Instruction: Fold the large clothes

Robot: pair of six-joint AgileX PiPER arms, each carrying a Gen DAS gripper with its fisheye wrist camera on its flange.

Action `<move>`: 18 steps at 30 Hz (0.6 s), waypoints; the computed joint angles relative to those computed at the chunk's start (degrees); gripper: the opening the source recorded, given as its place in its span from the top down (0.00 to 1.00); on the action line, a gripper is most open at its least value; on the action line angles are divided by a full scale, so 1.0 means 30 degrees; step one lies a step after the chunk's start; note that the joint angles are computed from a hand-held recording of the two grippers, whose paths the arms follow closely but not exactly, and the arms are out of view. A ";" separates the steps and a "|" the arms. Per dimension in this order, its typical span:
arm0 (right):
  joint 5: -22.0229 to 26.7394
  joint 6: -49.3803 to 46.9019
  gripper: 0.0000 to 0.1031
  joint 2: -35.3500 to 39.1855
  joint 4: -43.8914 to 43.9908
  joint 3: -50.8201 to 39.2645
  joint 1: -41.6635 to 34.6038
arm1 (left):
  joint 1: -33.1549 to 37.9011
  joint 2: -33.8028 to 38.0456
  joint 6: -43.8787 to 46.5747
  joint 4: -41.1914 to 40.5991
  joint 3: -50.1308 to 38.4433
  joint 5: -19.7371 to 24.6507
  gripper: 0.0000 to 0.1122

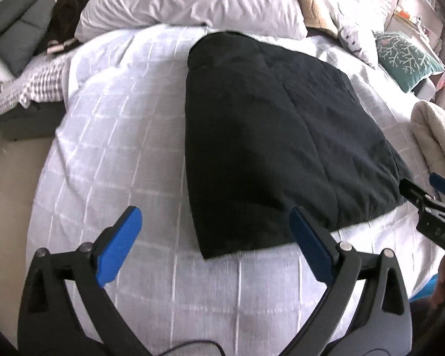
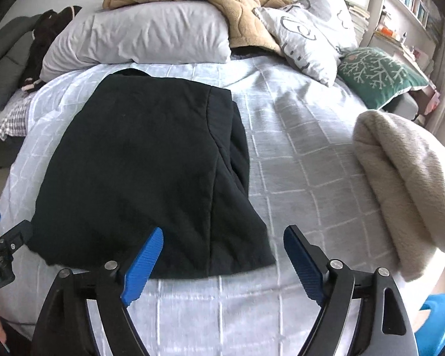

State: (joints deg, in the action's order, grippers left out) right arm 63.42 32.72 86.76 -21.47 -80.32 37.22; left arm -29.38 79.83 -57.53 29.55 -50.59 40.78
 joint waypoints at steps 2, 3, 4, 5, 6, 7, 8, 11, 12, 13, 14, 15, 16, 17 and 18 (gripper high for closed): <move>0.0587 -0.0001 0.13 -0.0303 -0.0155 0.0100 0.0302 | 0.0178 -0.0238 0.0311 -0.0794 0.0170 -0.0118 0.12; 0.0800 -0.0025 0.13 -0.0405 -0.0122 0.0125 0.0353 | 0.0042 -0.0368 0.0011 -0.0747 0.0260 0.0032 0.12; 0.1009 -0.0083 0.12 -0.0545 0.0023 0.0154 0.0298 | -0.0098 -0.0449 -0.0262 -0.0652 0.0298 0.0164 0.12; 0.1145 -0.0127 0.12 -0.0688 0.0195 0.0203 0.0202 | -0.0274 -0.0551 -0.0509 -0.0543 0.0330 0.0257 0.12; 0.1294 -0.0201 0.12 -0.0881 0.0470 0.0270 -0.0004 | -0.0433 -0.0592 -0.0724 -0.0446 0.0311 0.0322 0.12; 0.1447 -0.0168 0.12 -0.1052 0.0592 0.0326 -0.0125 | -0.0607 -0.0656 -0.0883 -0.0410 0.0305 0.0387 0.12; 0.1567 -0.0101 0.12 -0.1192 0.0624 0.0379 -0.0223 | -0.0817 -0.0709 -0.0986 -0.0396 0.0282 0.0440 0.12; 0.1806 0.0109 0.11 -0.1700 0.0484 0.0632 -0.0233 | -0.1590 -0.0719 -0.1577 0.0005 0.0172 0.0631 0.12; 0.1890 0.0122 0.11 -0.1830 0.0410 0.0690 -0.0155 | -0.1825 -0.0703 -0.1682 0.0105 0.0110 0.0709 0.12; 0.1925 0.0101 0.11 -0.1894 0.0358 0.0732 -0.0090 | -0.2117 -0.0681 -0.1760 0.0183 0.0030 0.0794 0.12; 0.1936 0.0091 0.11 -0.1923 0.0330 0.0778 -0.0054 | -0.2294 -0.0654 -0.1851 0.0254 -0.0060 0.0864 0.12; 0.1991 0.0093 0.11 -0.1944 0.0293 0.0809 0.0020 | -0.2479 -0.0666 -0.1982 0.0409 -0.0086 0.0896 0.12; 0.2062 0.0077 0.11 -0.1981 0.0279 0.0844 0.0133 | -0.2828 -0.0646 -0.2379 0.0821 -0.0149 0.1080 0.11; 0.2121 0.0072 0.11 -0.1994 0.0298 0.0833 0.0218 | -0.3136 -0.0593 -0.2837 0.1269 -0.0204 0.1307 0.12; 0.2117 0.0058 0.11 -0.2035 0.0318 0.0880 0.0263 | -0.3492 -0.0509 -0.3383 0.1806 -0.0267 0.1618 0.11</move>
State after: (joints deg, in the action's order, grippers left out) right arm 69.77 32.89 80.65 -20.52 -77.68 38.01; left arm -39.85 78.30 -67.68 34.97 -51.39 45.64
